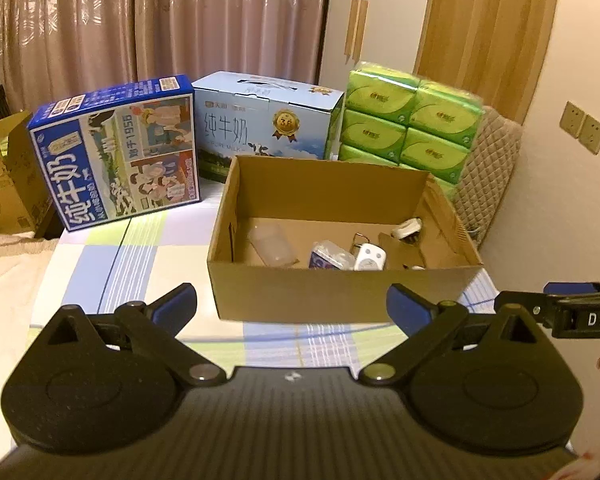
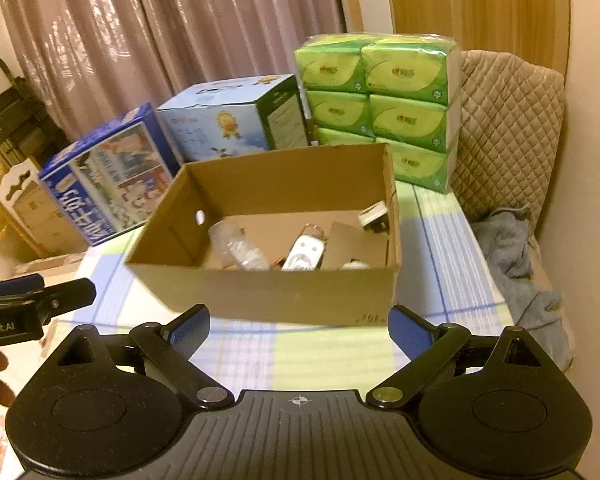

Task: Organize rigid objects

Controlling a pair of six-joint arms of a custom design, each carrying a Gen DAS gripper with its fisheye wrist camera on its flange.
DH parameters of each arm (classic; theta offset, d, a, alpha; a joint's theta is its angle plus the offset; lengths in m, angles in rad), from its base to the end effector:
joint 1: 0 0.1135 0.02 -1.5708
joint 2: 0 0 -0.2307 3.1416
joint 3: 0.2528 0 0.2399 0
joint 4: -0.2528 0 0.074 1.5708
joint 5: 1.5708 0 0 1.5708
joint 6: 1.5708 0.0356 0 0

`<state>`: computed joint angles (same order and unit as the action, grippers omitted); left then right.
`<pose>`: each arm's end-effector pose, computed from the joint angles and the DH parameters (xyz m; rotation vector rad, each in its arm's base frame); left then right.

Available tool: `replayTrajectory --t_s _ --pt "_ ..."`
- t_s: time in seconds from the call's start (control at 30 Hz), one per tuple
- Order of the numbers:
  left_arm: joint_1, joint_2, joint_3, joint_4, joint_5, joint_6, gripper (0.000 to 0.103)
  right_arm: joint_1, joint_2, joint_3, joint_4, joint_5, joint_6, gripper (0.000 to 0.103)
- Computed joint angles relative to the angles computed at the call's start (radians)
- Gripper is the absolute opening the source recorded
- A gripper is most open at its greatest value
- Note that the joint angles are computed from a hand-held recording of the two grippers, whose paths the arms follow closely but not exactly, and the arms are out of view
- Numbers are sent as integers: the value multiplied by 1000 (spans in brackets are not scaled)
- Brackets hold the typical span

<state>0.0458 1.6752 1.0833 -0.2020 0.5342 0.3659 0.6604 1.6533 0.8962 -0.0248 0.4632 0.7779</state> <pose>0.3441 -0.0024 0.1885 0.6074 2.1814 -0.4146 0.2658 0.1863 0.1529 0.3528 2.2343 0.2179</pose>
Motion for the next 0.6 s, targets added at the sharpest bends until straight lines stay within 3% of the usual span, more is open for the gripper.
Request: replayTrajectory --t_s 0.2,0.4,0.6 --pt "88 -201 -188 -5 52 54 99 152 -90 -57 -78 136 88 93" --pt "194 -378 -321 -67 125 107 99 323 -142 -70 -219 296 254 93" --pt "322 -506 -386 -216 227 232 100 488 -152 -73 -338 393 449 93"
